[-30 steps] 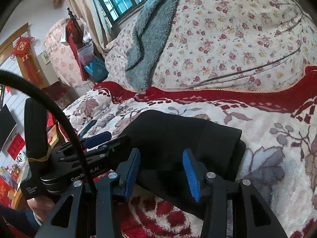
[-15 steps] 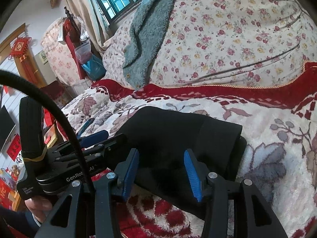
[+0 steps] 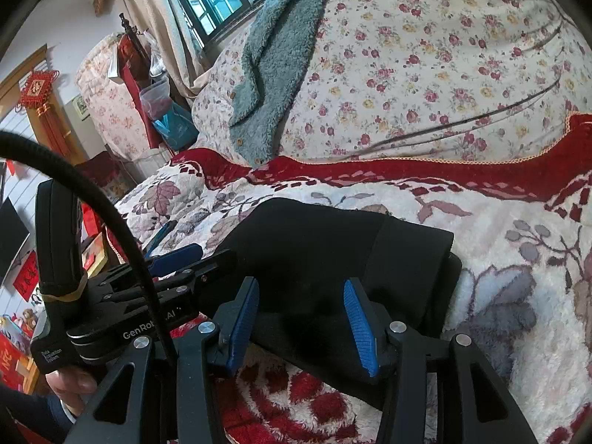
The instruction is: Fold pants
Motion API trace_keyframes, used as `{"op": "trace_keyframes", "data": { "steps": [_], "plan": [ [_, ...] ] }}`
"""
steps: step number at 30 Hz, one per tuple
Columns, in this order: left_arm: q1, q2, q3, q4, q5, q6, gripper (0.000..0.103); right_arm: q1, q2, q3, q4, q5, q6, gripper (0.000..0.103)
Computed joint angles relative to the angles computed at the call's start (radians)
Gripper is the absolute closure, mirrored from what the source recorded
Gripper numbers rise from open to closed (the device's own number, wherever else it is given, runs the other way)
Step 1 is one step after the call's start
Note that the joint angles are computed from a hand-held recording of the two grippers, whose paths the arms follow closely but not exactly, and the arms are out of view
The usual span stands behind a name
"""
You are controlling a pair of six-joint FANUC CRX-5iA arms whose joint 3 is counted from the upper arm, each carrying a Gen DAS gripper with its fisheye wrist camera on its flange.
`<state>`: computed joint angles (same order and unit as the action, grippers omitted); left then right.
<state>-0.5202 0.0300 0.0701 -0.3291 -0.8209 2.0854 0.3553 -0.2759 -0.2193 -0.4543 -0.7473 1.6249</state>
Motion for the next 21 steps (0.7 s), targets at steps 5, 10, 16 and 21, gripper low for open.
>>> {"op": "trace_keyframes", "data": {
  "steps": [5, 10, 16, 21],
  "plan": [
    [0.001, 0.000, 0.001, 0.002, -0.001, -0.003, 0.051, 0.001, 0.002, -0.001, 0.000, -0.004, -0.002, 0.057],
    [-0.002, 0.002, 0.004, -0.001, -0.005, 0.000, 0.051, -0.001, 0.004, -0.002, -0.001, -0.007, -0.006, 0.057],
    [-0.003, 0.001, 0.002, -0.003, -0.002, 0.002, 0.051, -0.001, 0.003, -0.002, -0.002, 0.000, 0.002, 0.057],
    [-0.001, -0.003, -0.005, -0.004, 0.003, 0.000, 0.051, 0.001, 0.004, -0.001, 0.001, -0.001, -0.001, 0.056]
  ]
}}
